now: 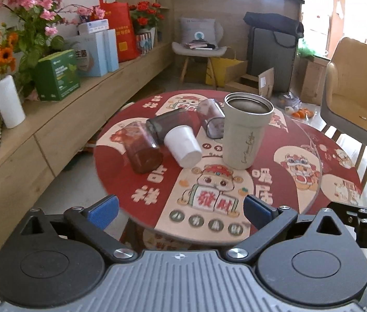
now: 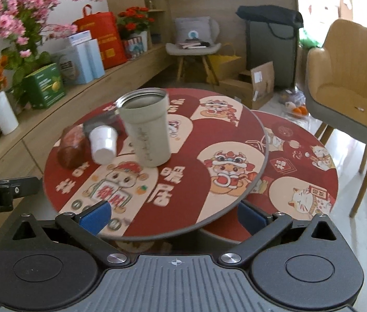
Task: Flip cup upright
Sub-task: 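Withdraw the left tool up and away from the tumbler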
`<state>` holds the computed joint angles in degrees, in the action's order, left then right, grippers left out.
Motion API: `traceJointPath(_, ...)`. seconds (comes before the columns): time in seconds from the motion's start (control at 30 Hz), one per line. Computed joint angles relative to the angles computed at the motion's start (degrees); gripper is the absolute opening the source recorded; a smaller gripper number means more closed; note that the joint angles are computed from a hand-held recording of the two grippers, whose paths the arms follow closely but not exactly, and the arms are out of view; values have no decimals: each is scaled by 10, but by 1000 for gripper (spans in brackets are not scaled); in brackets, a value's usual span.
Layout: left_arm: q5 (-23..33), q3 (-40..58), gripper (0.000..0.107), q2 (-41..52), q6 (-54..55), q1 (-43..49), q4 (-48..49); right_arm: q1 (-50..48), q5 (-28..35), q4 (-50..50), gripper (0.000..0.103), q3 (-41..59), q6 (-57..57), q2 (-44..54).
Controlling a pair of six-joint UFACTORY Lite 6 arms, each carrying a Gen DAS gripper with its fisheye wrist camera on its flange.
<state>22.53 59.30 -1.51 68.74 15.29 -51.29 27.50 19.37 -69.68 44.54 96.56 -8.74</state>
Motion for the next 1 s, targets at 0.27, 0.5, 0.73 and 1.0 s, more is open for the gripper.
traceJointPath(0.27,29,-95,103,-130,3,60,37,116,108,41,103,-49,11,-98)
traceJointPath(0.5,58,-144,103,-207,16,121,40,191,168,63,103,-75,15,-150)
traceJointPath(0.73,93,-160,103,-243,45,174,16,254,229,55,103,-98,61,-184)
traceJointPath(1.0,78,-181,103,-258,33,169,38,285,242,54,103,-124,95,-202)
